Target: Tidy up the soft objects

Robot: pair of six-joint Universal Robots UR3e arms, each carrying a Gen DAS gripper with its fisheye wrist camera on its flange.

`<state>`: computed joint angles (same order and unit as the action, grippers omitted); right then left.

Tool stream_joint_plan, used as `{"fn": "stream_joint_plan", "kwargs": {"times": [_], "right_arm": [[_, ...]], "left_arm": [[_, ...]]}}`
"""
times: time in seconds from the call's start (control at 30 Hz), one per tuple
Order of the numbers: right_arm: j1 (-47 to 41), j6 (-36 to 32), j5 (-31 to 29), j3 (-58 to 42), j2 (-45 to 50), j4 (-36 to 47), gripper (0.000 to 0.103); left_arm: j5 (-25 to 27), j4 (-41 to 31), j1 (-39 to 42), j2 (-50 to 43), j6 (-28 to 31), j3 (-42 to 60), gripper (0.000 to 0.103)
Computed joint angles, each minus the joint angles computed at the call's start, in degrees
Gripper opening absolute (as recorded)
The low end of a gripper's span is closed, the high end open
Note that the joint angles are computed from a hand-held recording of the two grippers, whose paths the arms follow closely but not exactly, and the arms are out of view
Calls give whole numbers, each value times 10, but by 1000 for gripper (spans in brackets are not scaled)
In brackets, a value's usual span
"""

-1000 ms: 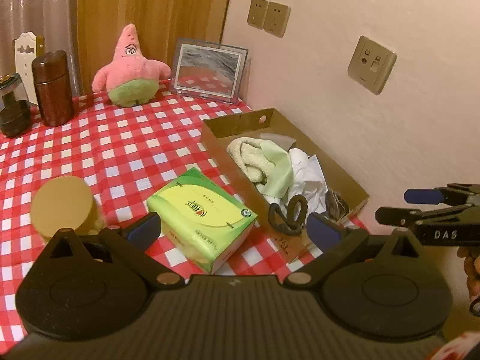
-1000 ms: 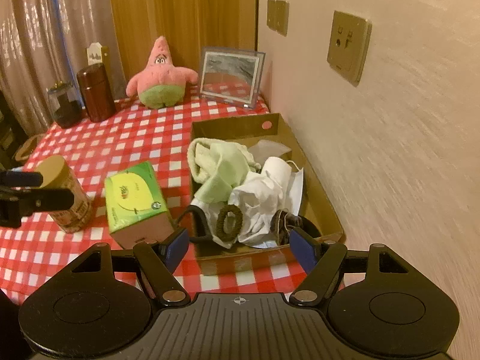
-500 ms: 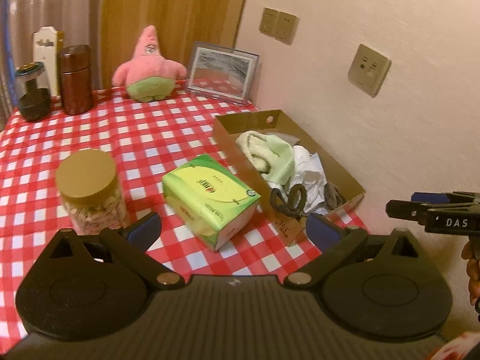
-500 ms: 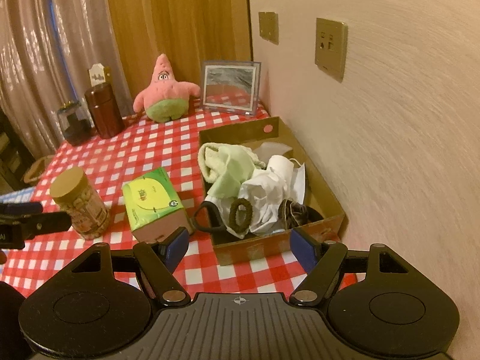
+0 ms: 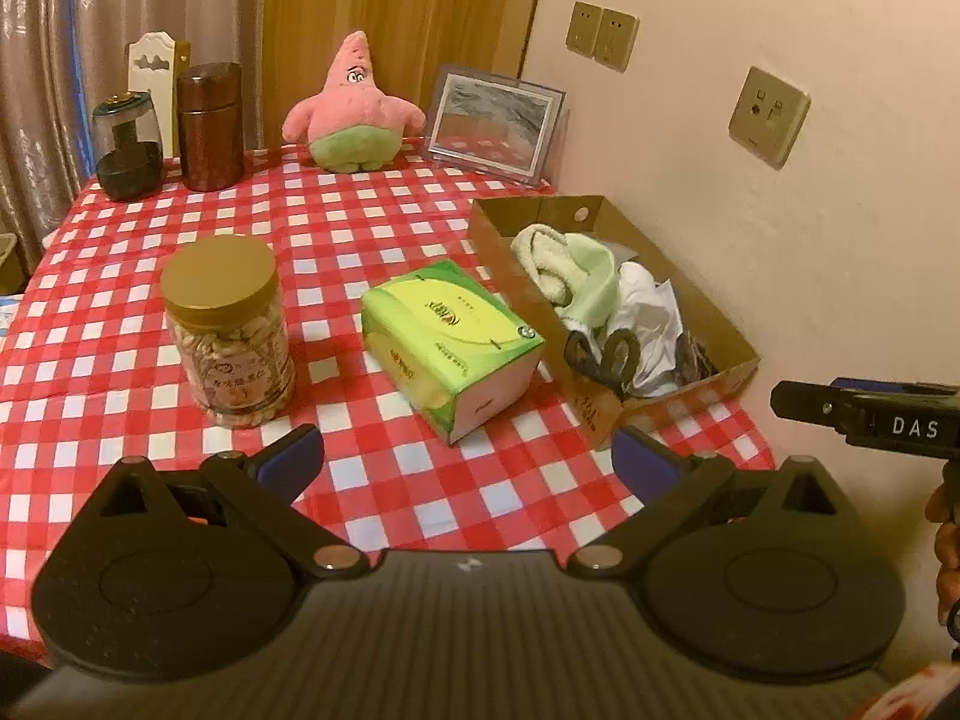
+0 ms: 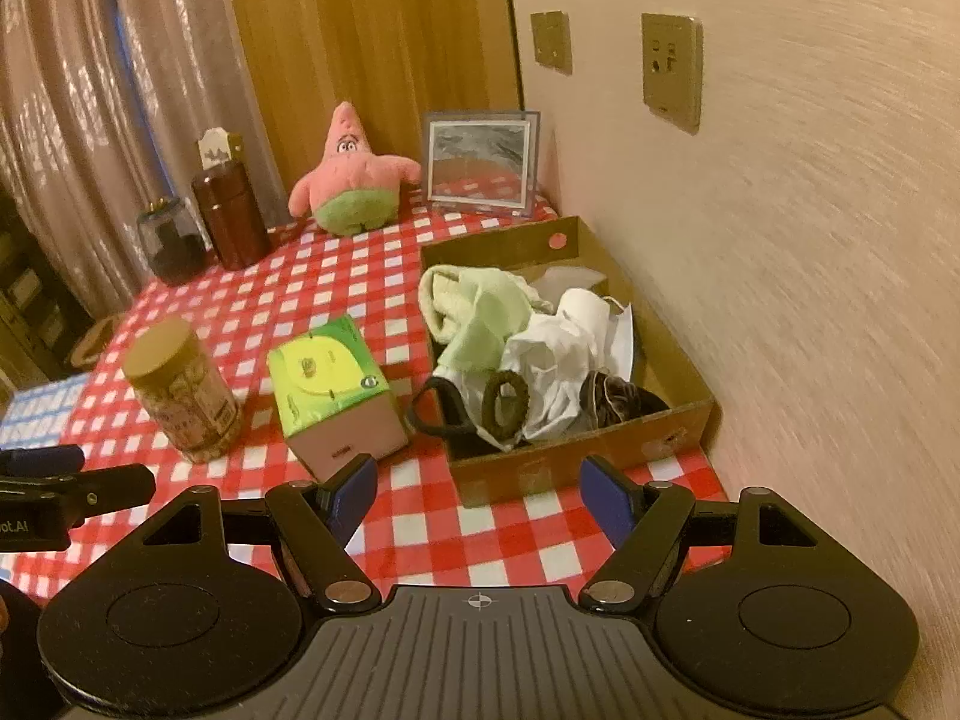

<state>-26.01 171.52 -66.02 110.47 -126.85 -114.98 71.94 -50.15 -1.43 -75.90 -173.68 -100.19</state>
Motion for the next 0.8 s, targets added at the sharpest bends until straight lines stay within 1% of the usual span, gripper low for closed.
{"fn": "stream_joint_plan", "kwargs": {"times": [0.07,0.17,0.33,0.47,0.63,0.7,0.8], "right_arm": [[6,6,-7,8,-12,4,74],[10,17,-6,27,-42,11,74],[45,54,-40,54,-90,15,74],[71,58,-63,63,-111,32,74],[76,58,-64,71,-128,47,74],[81,63,-70,75,-130,41,74],[106,88,-99,85,-125,11,74]], "left_arm": [[10,5,-5,10,4,-13,102],[11,4,-4,28,22,-30,102],[8,-8,2,67,53,-58,102],[-3,-11,15,106,55,-94,102],[12,-17,14,140,47,-125,102],[21,-16,10,147,47,-133,102],[27,-7,8,154,44,-147,102]]}}
